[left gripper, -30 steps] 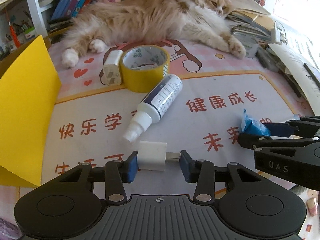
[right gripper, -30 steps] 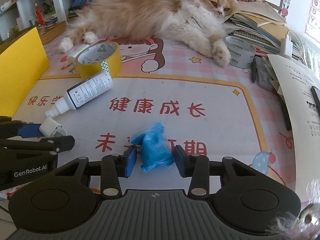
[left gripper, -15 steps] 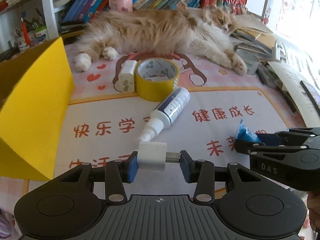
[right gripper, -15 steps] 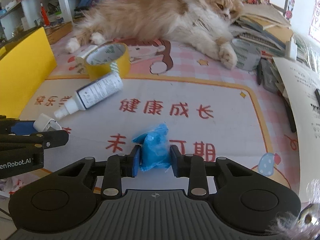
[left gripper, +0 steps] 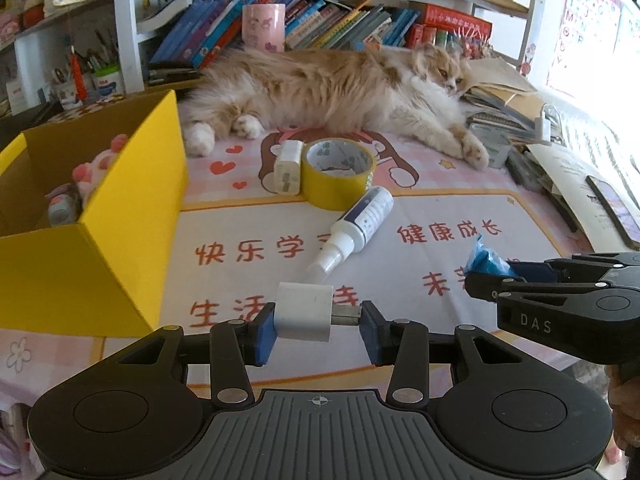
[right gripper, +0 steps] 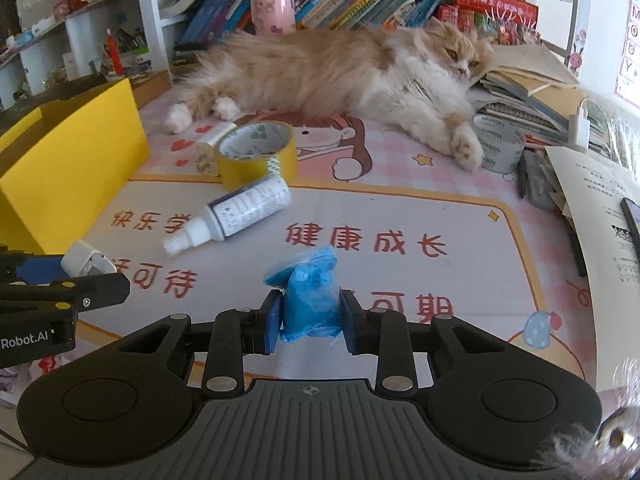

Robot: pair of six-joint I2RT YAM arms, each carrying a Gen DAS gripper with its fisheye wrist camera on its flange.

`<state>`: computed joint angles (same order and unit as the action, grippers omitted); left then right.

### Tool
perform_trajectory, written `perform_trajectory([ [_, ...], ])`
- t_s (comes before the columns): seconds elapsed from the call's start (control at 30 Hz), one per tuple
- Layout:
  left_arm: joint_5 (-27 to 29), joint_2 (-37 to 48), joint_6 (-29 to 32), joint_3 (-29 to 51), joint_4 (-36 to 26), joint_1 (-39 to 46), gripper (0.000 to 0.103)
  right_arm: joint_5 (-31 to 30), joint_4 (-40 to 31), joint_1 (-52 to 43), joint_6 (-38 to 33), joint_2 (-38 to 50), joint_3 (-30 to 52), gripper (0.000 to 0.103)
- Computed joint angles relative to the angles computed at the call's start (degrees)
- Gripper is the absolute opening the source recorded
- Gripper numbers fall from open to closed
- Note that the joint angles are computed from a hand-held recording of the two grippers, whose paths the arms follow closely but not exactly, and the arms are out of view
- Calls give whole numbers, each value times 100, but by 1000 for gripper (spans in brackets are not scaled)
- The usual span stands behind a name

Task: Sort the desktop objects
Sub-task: 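Lift the charger plug with the left gripper while the right gripper carries the blue bag toward the box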

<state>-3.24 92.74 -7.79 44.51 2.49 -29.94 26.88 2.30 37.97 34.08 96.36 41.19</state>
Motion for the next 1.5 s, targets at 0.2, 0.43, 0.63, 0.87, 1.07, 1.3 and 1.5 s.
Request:
perform_trajectory([
  [0.2,194,-536,224,-490,66,258,42,321,-238,490,319,-15,146,28],
  [0.43,554,-1155,458,-1036,94,684,42,734,-733,1123,807,143,505,28],
  [0.63,982,-1770,855,-1472,-43,1133,42,1114,-1310,1650,1463,329,883,28],
  [0.87,1613,-2680,1430,-1955,-495,1921,42,1489,-2091,2370,2331,742,1526,28],
  [1.07,2286,-3386,2235,-2211,-1198,2839,42,1684,-2820,2960,3165,1242,2223,28],
  [1.3,3022,-3754,3342,-2273,-1911,4041,42,1760,-3372,3425,3892,1893,3066,28],
  [1.5,3564,-3730,4286,-2197,-2382,5005,42,1795,-3644,3671,4157,2421,3784,28],
])
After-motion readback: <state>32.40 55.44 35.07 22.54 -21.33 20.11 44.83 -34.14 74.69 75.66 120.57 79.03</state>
